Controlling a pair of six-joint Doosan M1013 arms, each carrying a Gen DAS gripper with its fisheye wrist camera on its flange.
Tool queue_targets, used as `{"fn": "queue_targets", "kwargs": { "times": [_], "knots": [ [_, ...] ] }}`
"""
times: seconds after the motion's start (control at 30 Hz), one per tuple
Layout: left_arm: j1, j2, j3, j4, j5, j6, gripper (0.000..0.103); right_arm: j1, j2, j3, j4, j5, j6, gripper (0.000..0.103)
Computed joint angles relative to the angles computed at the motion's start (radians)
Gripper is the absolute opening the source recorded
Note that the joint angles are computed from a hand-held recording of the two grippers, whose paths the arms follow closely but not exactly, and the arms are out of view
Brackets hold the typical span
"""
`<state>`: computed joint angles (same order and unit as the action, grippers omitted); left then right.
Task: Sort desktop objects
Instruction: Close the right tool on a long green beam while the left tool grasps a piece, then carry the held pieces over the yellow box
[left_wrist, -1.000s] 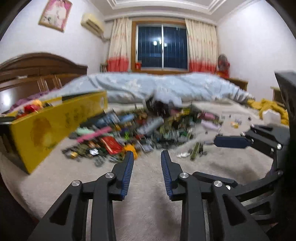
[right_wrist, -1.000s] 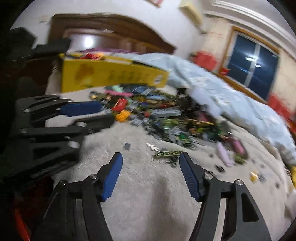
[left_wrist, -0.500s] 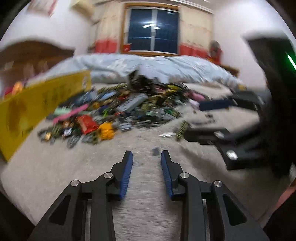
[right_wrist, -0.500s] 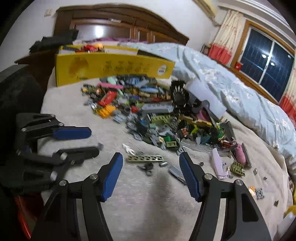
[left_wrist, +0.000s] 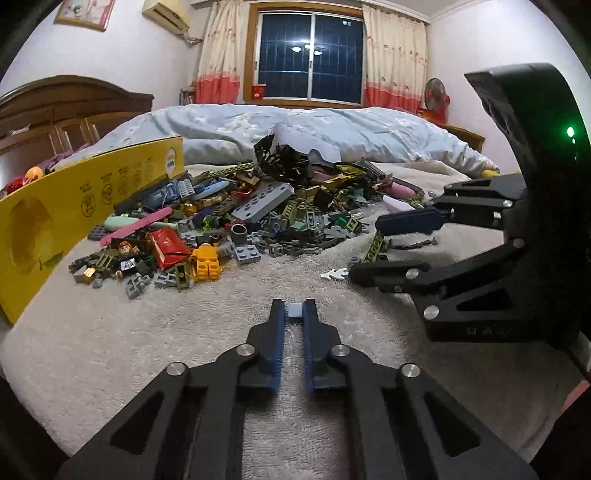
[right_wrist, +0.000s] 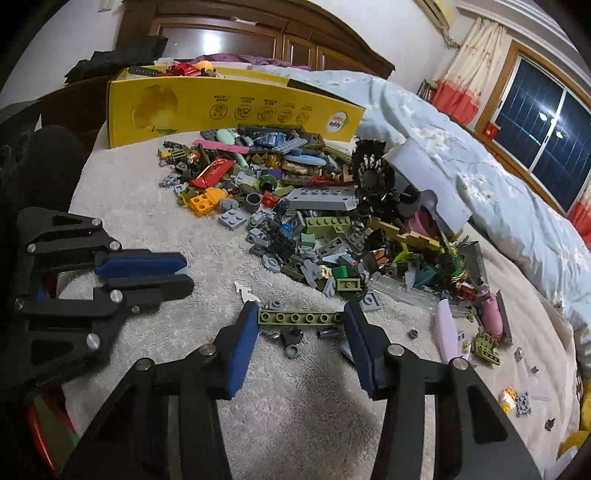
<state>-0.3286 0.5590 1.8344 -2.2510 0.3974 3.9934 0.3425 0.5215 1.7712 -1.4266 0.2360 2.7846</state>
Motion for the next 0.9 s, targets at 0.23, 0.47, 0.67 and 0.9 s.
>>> {"fn": "queue_targets", "kwargs": {
  "times": [0.23, 0.47, 0.67, 0.9],
  "knots": [
    [0.023, -0.017, 0.016, 0.043, 0.072, -0.013, 0.008, 0.013, -0.024, 0.026, -0.261, 0.036, 0.327, 0.047],
    [0.064, -0.065, 0.063, -0.091, 0.164, 0.112, 0.008, 0.122, -0.016, 0.042, -0.454, 0.344, 0.764, 0.047],
    [0.114, -0.095, 0.093, -0.025, 0.276, 0.101, 0.008, 0.211, -0.011, 0.058, -0.491, 0.529, 0.946, 0.047],
    [0.146, -0.110, 0.123, -0.067, 0.336, 0.181, 0.007, 0.264, -0.010, 0.060, -0.500, 0.602, 1.112, 0.048]
  ]
}}
